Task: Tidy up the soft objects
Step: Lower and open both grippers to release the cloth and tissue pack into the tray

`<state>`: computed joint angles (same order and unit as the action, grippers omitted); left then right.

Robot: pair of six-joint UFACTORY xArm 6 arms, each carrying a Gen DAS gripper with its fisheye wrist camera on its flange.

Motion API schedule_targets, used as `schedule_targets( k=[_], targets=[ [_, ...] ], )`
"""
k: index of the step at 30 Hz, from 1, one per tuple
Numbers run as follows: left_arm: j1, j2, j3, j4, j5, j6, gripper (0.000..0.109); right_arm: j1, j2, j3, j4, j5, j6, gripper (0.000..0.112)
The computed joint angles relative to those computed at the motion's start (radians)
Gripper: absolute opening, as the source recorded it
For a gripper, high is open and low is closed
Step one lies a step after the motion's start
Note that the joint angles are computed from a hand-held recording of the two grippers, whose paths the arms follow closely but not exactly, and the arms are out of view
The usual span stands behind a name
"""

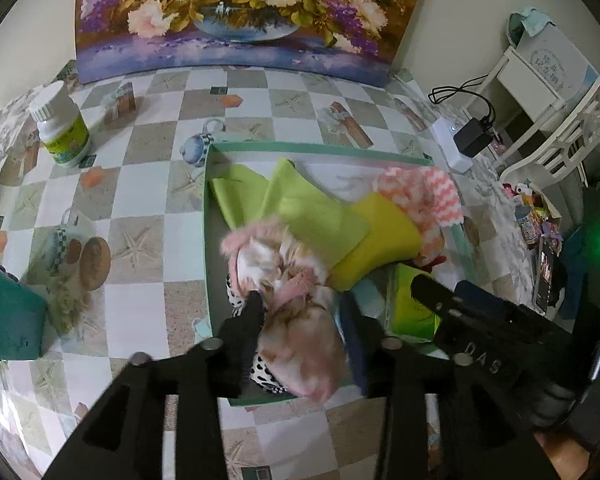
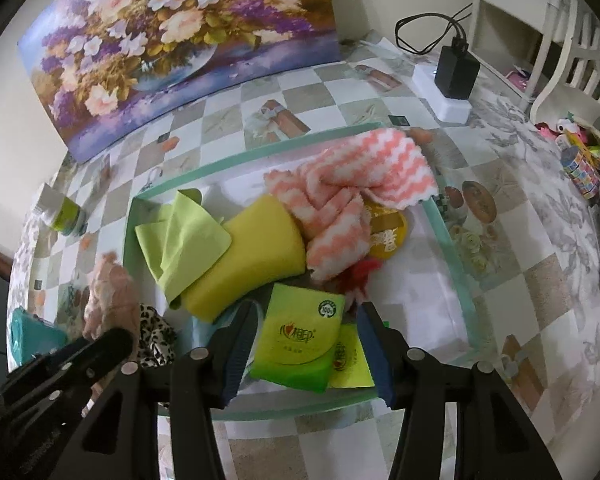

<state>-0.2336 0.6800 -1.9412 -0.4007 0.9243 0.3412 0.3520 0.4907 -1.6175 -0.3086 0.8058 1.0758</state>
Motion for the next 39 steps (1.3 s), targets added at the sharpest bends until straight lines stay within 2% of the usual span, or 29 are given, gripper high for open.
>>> schedule_targets(
  k=[4, 8, 12, 17, 21, 24, 28, 39],
  targets=[
    [0.005, 0.009, -0.015, 0.018, -0.007, -0.025, 0.054, 0.002, 0.015, -0.025, 0.012, 0.031, -0.019, 0.067],
    [0.013, 0.026, -0.038, 0.065, -0.008, -0.089, 0.057, 0.003, 0.027, -0.042, 0.023, 0.061, -0.03, 0.075],
    [0.022, 0.036, -0.045, 0.123, -0.029, -0.153, 0.072, 0.004, 0.032, -0.051, 0.021, 0.072, -0.033, 0.081],
    [0.037, 0.056, -0.061, 0.199, -0.049, -0.244, 0.091, 0.009, 0.037, -0.065, -0.009, 0.083, -0.023, 0.103],
    [0.048, 0.079, -0.08, 0.245, -0.059, -0.295, 0.094, 0.014, 0.042, -0.079, -0.035, 0.104, -0.012, 0.103],
    [0.05, 0.08, -0.069, 0.284, -0.085, -0.321, 0.1, 0.015, 0.039, -0.076, -0.038, 0.101, -0.009, 0.103],
    [0.052, 0.059, -0.029, 0.301, -0.126, -0.317, 0.1, 0.019, 0.039, -0.079, -0.05, 0.104, -0.01, 0.103],
    [0.062, -0.003, 0.046, 0.369, -0.17, -0.343, 0.1, 0.04, 0.013, -0.071, -0.09, 0.1, 0.02, 0.103]
  ],
)
